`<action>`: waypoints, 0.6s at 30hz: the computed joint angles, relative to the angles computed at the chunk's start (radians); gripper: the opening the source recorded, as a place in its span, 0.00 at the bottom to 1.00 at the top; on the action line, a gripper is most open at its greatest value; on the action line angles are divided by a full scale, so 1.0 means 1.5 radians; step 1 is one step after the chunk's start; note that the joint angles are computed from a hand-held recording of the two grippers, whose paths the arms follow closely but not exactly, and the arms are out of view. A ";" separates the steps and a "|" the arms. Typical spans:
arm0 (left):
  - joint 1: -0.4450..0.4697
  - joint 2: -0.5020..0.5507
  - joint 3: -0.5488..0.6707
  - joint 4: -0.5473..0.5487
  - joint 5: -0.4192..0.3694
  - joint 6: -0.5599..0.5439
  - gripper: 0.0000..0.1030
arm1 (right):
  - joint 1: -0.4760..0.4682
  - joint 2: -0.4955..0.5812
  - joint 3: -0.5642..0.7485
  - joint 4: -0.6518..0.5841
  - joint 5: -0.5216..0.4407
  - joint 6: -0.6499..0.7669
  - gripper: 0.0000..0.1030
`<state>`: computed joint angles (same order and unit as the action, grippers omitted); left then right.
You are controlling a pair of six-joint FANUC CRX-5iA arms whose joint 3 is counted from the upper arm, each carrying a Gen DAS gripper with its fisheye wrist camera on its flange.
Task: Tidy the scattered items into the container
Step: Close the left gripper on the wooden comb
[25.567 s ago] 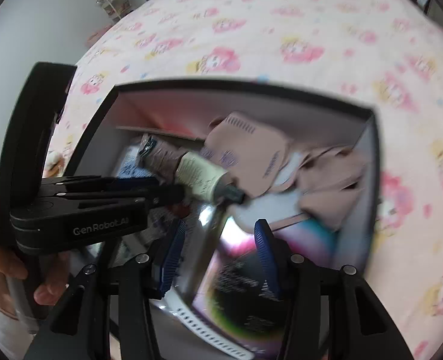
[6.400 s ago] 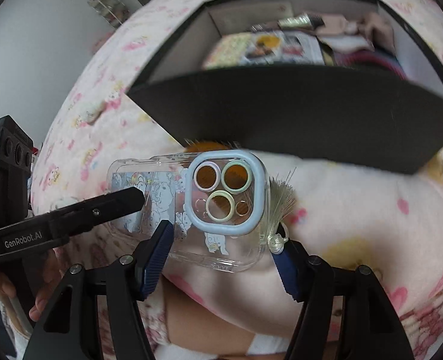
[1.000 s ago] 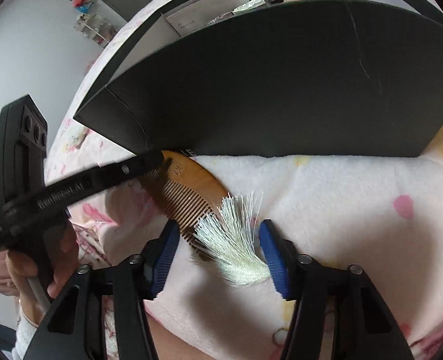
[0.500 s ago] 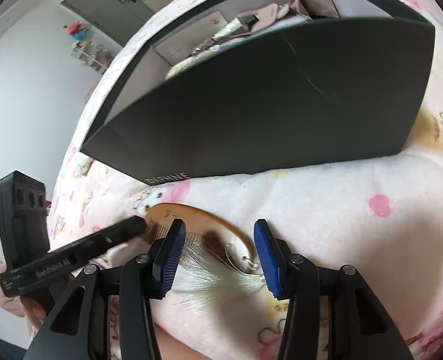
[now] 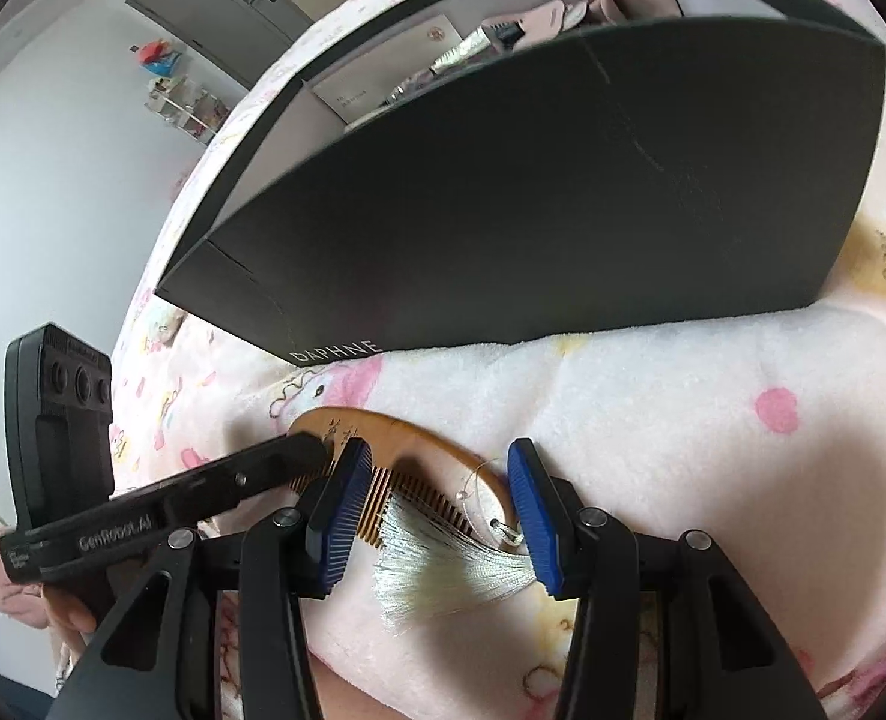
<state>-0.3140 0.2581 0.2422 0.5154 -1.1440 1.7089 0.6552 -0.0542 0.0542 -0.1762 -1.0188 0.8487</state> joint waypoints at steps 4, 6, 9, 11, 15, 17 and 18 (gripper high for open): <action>0.004 -0.012 -0.011 -0.020 0.018 0.043 0.30 | 0.003 -0.009 -0.016 0.018 0.018 -0.042 0.42; 0.003 -0.001 0.000 -0.023 0.009 0.057 0.33 | 0.003 -0.003 -0.014 0.021 0.014 -0.048 0.42; -0.011 0.021 0.037 -0.048 -0.019 0.061 0.34 | 0.004 -0.002 -0.013 0.032 -0.002 -0.038 0.42; -0.013 0.026 0.036 -0.036 -0.020 0.045 0.35 | 0.015 0.005 -0.007 0.049 -0.015 -0.030 0.42; -0.013 0.015 0.019 -0.025 -0.007 0.032 0.35 | 0.027 0.005 -0.009 0.072 -0.021 -0.026 0.42; -0.014 0.005 0.004 -0.017 0.007 0.027 0.35 | 0.030 0.005 -0.010 0.078 -0.022 -0.025 0.42; -0.014 0.001 -0.004 -0.012 0.014 0.025 0.35 | 0.030 0.004 -0.011 0.082 -0.025 -0.023 0.41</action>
